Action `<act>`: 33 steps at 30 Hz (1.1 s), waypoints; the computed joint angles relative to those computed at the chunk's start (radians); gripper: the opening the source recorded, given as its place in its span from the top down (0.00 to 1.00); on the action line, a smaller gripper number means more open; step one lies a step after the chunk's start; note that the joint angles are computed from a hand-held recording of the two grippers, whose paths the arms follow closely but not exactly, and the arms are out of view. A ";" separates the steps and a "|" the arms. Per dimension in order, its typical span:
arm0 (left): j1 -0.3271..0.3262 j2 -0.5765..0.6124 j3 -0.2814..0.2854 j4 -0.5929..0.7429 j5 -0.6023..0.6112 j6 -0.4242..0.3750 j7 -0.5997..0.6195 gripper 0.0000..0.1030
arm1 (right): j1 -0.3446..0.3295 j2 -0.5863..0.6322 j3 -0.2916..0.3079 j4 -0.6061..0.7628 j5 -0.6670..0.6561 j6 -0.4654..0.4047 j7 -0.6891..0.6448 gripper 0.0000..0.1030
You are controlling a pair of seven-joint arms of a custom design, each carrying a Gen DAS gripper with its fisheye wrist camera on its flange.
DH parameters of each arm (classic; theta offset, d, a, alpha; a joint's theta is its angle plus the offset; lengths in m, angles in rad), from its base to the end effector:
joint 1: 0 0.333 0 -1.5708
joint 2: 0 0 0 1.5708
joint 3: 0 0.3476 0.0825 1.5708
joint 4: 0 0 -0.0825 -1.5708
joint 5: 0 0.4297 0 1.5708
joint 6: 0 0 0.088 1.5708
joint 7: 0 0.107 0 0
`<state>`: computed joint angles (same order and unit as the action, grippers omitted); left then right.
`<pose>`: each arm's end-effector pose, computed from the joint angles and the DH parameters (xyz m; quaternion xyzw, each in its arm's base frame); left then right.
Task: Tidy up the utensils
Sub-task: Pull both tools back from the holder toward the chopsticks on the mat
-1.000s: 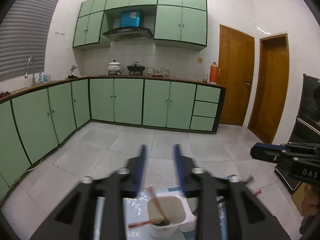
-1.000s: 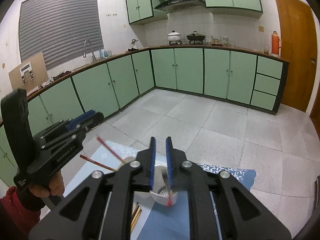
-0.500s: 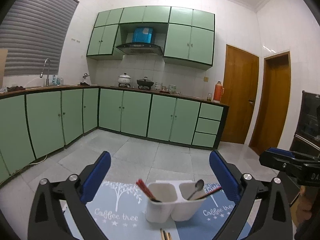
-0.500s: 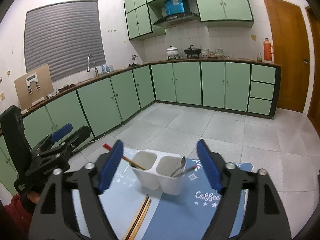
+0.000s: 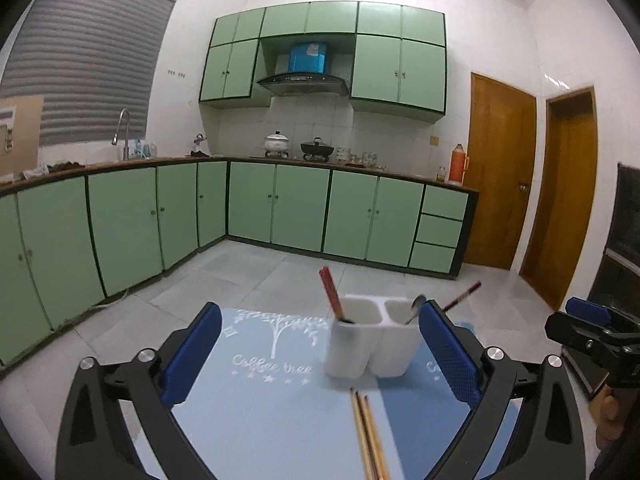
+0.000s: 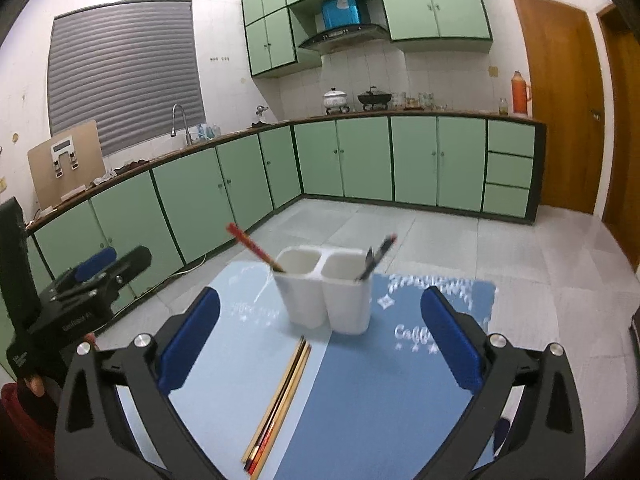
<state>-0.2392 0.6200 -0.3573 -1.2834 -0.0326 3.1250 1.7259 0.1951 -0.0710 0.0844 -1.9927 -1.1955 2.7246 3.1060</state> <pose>0.7374 -0.3754 0.5713 -0.4093 0.6970 -0.5332 0.2498 0.5856 0.2054 0.5819 -0.4999 0.6898 -0.3709 0.3696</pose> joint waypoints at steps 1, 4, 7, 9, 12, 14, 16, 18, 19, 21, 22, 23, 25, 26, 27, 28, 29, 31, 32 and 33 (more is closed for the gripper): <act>-0.005 -0.020 0.015 -0.037 0.007 0.027 -0.001 0.06 | 0.001 -0.005 0.004 -0.012 -0.022 -0.001 0.028 0.05; 0.012 -0.058 0.006 -0.118 0.031 0.083 0.013 0.06 | 0.008 -0.016 0.019 -0.035 -0.105 -0.018 0.102 0.05; -0.003 -0.095 0.036 -0.184 0.039 0.118 -0.019 0.06 | 0.020 -0.030 0.036 -0.055 -0.254 -0.048 0.217 0.05; 0.046 -0.110 -0.024 -0.222 0.042 0.120 -0.027 0.06 | 0.027 -0.044 0.036 -0.072 -0.293 -0.047 0.279 0.05; 0.101 -0.124 -0.084 -0.266 0.052 0.149 -0.042 0.06 | 0.035 -0.057 0.040 -0.086 -0.318 -0.069 0.332 0.05; 0.107 -0.140 -0.084 -0.285 0.063 0.146 -0.057 0.06 | 0.037 -0.064 0.037 -0.092 -0.312 -0.059 0.336 0.05; 0.090 -0.152 -0.060 -0.302 0.065 0.177 -0.079 0.06 | 0.037 -0.067 0.033 -0.095 -0.279 -0.047 0.311 0.05; 0.068 -0.164 -0.026 -0.315 0.070 0.196 -0.105 0.06 | 0.039 -0.066 0.040 -0.098 -0.262 -0.069 0.291 0.05; 0.078 -0.164 -0.034 -0.318 0.083 0.192 -0.112 0.06 | 0.041 -0.065 0.043 -0.101 -0.253 -0.081 0.285 0.05; 0.071 -0.169 -0.019 -0.330 0.098 0.187 -0.123 0.06 | 0.043 -0.060 0.046 -0.114 -0.243 -0.094 0.306 0.05; 0.060 -0.169 -0.005 -0.333 0.102 0.184 -0.128 0.06 | 0.044 -0.053 0.042 -0.123 -0.213 -0.086 0.302 0.05; 0.054 -0.167 0.005 -0.337 0.107 0.180 -0.130 0.06 | 0.047 -0.046 0.039 -0.128 -0.167 -0.081 0.275 0.05; 0.018 -0.165 0.055 -0.345 0.109 0.165 -0.133 0.06 | 0.059 -0.016 0.033 -0.135 -0.016 -0.086 0.151 0.05; 0.004 -0.160 0.074 -0.350 0.110 0.157 -0.134 0.06 | 0.063 -0.005 0.034 -0.135 0.017 -0.095 0.117 0.05; -0.007 -0.154 0.089 -0.349 0.112 0.129 -0.132 0.06 | 0.071 0.011 0.038 -0.137 0.047 -0.111 0.086 0.05; 0.003 -0.147 0.078 -0.349 0.116 0.099 -0.125 0.06 | 0.079 0.024 0.039 -0.139 0.071 -0.122 0.066 0.05; 0.008 -0.144 0.074 -0.351 0.116 0.082 -0.119 0.06 | 0.087 0.038 0.039 -0.139 0.101 -0.128 0.039 0.05; -0.039 -0.136 0.135 -0.350 0.116 0.049 -0.133 0.06 | 0.103 0.065 0.036 -0.132 0.133 -0.134 0.011 0.05; -0.062 -0.131 0.165 -0.348 0.120 0.029 -0.142 0.06 | 0.112 0.079 0.034 -0.129 0.144 -0.142 0.005 0.05; -0.060 -0.127 0.165 -0.346 0.123 0.015 -0.138 0.06 | 0.120 0.096 0.031 -0.124 0.168 -0.142 -0.008 0.05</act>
<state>-0.2989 0.4930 -0.1925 -1.6293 0.0906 3.1402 1.5875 0.3154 0.0249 0.1151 -2.1167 -1.0271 2.5827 3.0984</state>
